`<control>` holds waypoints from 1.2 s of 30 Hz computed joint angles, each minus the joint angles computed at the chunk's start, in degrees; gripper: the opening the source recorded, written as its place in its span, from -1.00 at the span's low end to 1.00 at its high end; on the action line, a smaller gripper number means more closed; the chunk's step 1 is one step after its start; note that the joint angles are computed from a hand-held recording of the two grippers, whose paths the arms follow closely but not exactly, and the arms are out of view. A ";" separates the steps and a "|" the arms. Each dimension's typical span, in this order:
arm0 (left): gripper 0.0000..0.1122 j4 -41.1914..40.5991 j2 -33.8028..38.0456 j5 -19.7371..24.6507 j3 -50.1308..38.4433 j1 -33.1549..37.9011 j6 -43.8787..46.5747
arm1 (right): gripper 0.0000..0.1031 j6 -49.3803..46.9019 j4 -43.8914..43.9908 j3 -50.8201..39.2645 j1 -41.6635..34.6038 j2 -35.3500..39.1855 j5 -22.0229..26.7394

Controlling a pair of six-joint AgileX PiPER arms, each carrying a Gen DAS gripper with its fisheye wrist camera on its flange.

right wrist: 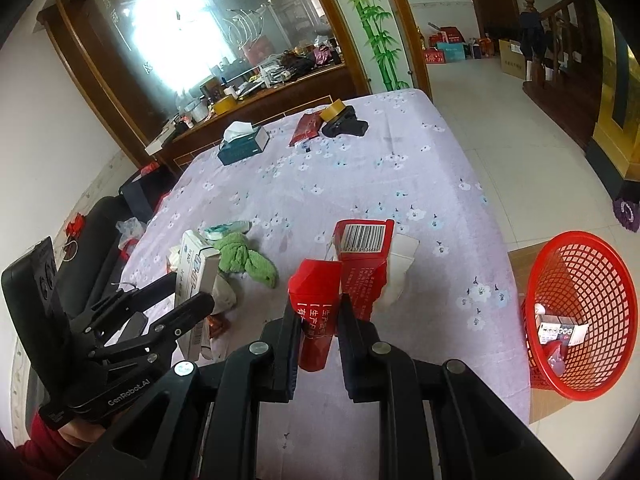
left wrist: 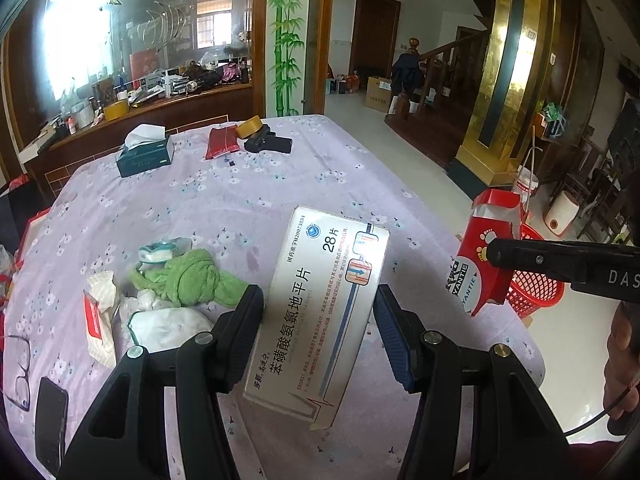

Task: Collect trash
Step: 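Carry the medicine box and red box over to the red wastebasket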

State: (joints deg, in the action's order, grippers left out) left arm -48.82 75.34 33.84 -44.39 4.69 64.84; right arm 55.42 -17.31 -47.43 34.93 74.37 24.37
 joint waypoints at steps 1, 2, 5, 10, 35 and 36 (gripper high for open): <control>-0.01 -0.27 0.12 -0.23 0.01 -0.07 0.37 | -0.65 0.27 -0.19 0.23 -0.08 -0.05 -0.21; -0.01 -0.40 0.27 -0.61 0.06 -0.23 0.57 | -0.65 0.22 -0.18 0.22 -0.16 0.02 -0.32; -0.01 -1.17 0.84 -1.92 0.29 -0.94 0.98 | -0.65 -0.96 0.86 1.18 -0.66 -0.05 -1.45; -0.01 -2.19 2.02 -3.57 0.48 -2.99 1.30 | -0.65 0.85 -1.30 4.28 -1.33 -0.97 -3.75; -0.01 7.44 2.23 -2.64 -6.32 -16.30 -12.36 | -0.65 -9.04 9.69 8.86 -11.14 -14.31 1.40; -0.01 7.83 2.43 -2.75 -6.55 -16.85 -12.80 | -0.65 -8.46 9.28 8.92 -11.15 -14.59 1.58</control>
